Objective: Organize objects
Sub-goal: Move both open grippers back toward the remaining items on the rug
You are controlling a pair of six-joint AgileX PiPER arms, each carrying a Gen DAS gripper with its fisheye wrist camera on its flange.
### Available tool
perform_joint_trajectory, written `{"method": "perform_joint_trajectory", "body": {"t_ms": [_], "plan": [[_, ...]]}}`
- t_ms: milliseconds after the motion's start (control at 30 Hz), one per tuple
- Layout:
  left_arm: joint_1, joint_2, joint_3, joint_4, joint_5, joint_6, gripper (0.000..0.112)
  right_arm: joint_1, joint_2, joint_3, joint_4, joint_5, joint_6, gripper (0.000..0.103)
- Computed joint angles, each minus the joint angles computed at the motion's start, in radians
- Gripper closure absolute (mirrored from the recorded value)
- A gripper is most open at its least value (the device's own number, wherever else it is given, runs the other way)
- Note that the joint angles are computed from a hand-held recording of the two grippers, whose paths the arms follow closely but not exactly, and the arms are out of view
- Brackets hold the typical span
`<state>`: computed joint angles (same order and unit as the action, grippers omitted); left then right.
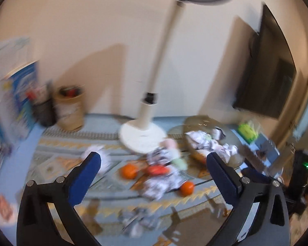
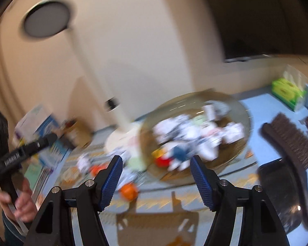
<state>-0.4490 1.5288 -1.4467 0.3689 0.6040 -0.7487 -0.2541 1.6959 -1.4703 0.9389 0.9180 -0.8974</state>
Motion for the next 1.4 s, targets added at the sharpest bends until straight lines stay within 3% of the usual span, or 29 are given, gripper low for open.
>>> {"method": "perform_joint_trajectory", "body": {"t_ms": [67, 167, 233, 300, 367, 433, 533, 833, 967, 1100, 1200, 1267, 1400], "plan": [[0.049, -0.054, 0.113, -0.04, -0.007, 0.033, 0.01, 0.059, -0.054, 0.111, -0.013, -0.075, -0.025, 0.01], [0.088, -0.078, 0.28, 0.082, -0.037, -0.089, 0.01, 0.141, -0.078, 0.255, 0.045, -0.197, -0.127, 0.008], [0.137, -0.072, 0.377, 0.044, -0.113, -0.058, 0.01, 0.205, -0.102, 0.374, 0.146, -0.346, -0.287, 0.008], [0.162, -0.066, 0.454, 0.021, -0.19, -0.048, 0.01, 0.267, -0.084, 0.419, 0.121, -0.46, -0.287, 0.008], [0.144, -0.048, 0.482, 0.145, -0.193, -0.16, 0.01, 0.316, -0.102, 0.437, 0.061, -0.547, -0.257, 0.008], [0.113, -0.021, 0.465, 0.211, -0.12, -0.212, 0.01, 0.334, -0.095, 0.44, -0.001, -0.584, -0.211, 0.0], [0.143, -0.034, 0.49, 0.126, -0.187, -0.119, 0.01, 0.328, -0.053, 0.388, -0.145, -0.549, -0.057, 0.0], [0.095, -0.032, 0.47, 0.154, -0.16, -0.102, 0.01, 0.368, -0.03, 0.361, -0.4, -0.571, 0.199, 0.0], [0.158, -0.005, 0.361, -0.092, -0.126, 0.144, 0.01, 0.358, -0.002, 0.311, -0.439, -0.508, 0.254, 0.0], [0.205, 0.096, 0.145, -0.198, -0.048, 0.276, 0.01, 0.286, 0.078, 0.158, -0.301, -0.287, 0.219, 0.0], [0.227, 0.265, -0.076, -0.217, 0.033, 0.334, 0.01, 0.277, 0.158, 0.011, -0.305, -0.169, 0.321, 0.001], [0.229, 0.386, -0.205, -0.163, 0.077, 0.307, 0.01, 0.303, 0.195, -0.038, -0.328, -0.177, 0.338, 0.009], [0.232, 0.549, -0.364, -0.085, 0.119, 0.255, 0.013, 0.394, 0.227, -0.048, -0.498, -0.296, 0.413, 0.025]]}}
